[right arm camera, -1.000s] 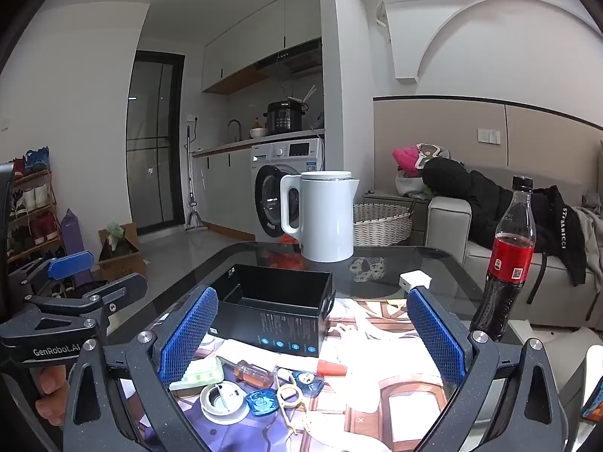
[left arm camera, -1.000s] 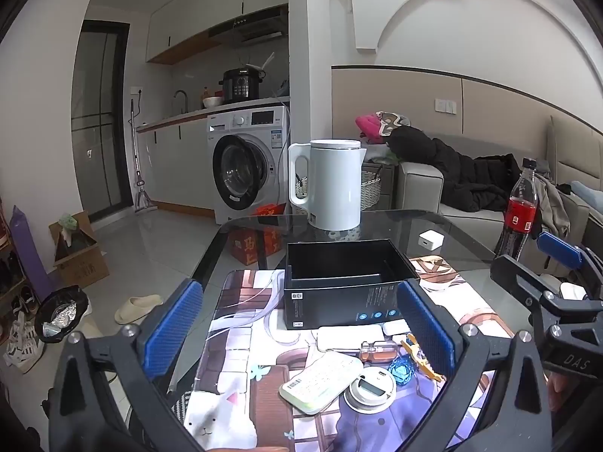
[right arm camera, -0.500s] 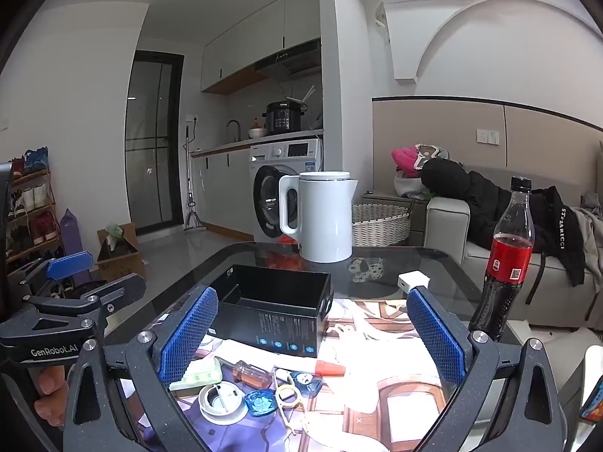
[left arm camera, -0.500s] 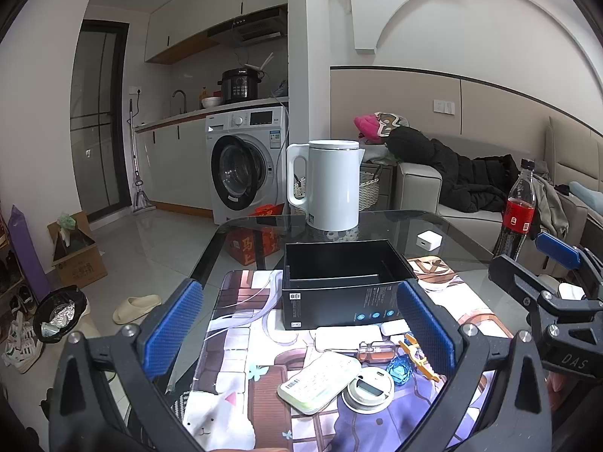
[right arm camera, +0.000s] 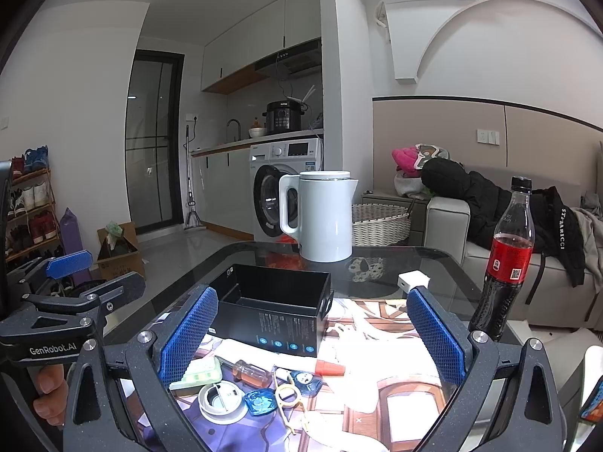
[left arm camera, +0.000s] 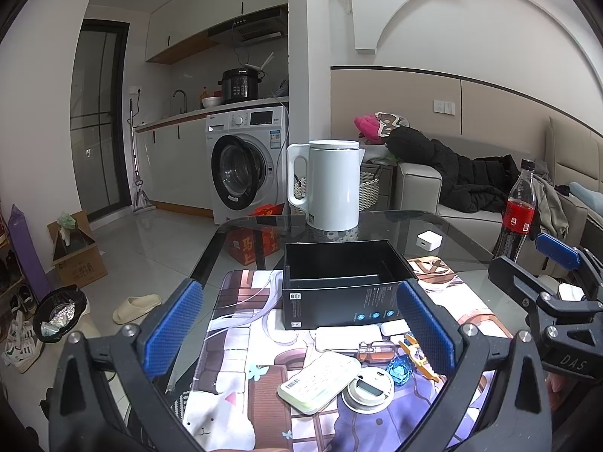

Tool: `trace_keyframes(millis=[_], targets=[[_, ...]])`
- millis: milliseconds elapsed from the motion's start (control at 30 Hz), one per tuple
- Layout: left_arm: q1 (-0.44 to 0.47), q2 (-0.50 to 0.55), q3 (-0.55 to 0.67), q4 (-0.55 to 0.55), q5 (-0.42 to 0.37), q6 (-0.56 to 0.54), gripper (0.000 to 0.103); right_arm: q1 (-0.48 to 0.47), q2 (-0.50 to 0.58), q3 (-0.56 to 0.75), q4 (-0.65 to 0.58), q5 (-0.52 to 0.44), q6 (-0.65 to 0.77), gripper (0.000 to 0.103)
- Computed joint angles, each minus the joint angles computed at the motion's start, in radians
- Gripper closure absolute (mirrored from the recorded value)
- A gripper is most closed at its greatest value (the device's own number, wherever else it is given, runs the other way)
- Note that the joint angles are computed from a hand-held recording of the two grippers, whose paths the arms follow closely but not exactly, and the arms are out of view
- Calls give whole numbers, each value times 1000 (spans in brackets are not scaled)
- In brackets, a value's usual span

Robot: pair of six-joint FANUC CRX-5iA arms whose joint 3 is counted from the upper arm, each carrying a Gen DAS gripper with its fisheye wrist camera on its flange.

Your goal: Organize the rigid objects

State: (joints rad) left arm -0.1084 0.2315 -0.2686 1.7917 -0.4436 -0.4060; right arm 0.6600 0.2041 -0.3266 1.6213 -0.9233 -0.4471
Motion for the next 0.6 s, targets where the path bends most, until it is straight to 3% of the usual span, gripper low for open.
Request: trace_keyframes(millis=[600], targets=[[1,0,0,-7,-3,8,0,-3,1,-2,2,0,-2,1]])
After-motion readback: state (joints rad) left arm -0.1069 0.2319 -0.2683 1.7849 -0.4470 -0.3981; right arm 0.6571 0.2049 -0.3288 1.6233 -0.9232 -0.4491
